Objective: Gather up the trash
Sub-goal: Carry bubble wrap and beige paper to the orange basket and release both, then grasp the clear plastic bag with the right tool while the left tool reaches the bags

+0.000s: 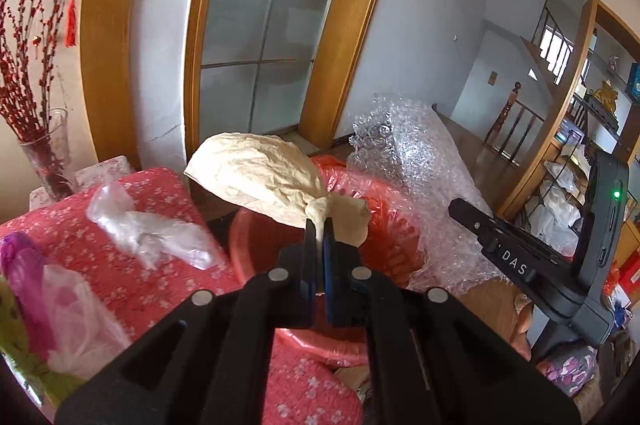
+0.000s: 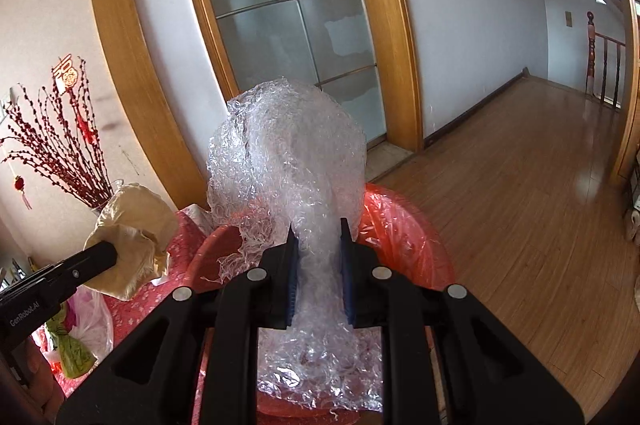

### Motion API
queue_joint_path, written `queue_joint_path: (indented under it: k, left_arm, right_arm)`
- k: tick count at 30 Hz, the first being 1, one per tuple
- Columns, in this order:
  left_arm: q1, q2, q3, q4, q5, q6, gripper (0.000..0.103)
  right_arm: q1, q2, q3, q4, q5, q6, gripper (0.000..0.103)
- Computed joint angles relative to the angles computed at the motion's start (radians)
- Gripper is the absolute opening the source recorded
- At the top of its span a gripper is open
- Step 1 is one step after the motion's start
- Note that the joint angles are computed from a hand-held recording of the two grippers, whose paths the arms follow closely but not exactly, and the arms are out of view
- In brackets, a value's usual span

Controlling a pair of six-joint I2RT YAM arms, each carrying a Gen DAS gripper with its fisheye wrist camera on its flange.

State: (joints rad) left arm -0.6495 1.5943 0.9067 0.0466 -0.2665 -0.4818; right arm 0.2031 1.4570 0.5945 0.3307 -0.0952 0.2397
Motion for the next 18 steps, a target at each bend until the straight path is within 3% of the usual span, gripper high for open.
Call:
queue_joint_path:
  k: [10, 15, 18]
  left_arm:
    - [0.02, 0.123, 0.069, 0.024, 0.066, -0.004, 0.006]
    - [0.029, 0.167, 0.091, 0.015, 0.081, -0.022, 0.025]
    - [0.036, 0.183, 0.093, 0.008, 0.085, -0.028, 0.028]
  right_arm:
    - [-0.02, 0.083, 0.044, 0.013, -0.025, 0.014, 0.02]
    - [-0.028, 0.115, 0.062, 0.016, -0.041, 0.022, 0.038]
    - [-0.034, 0.123, 0.058, 0.023, -0.039, 0.022, 0.045]
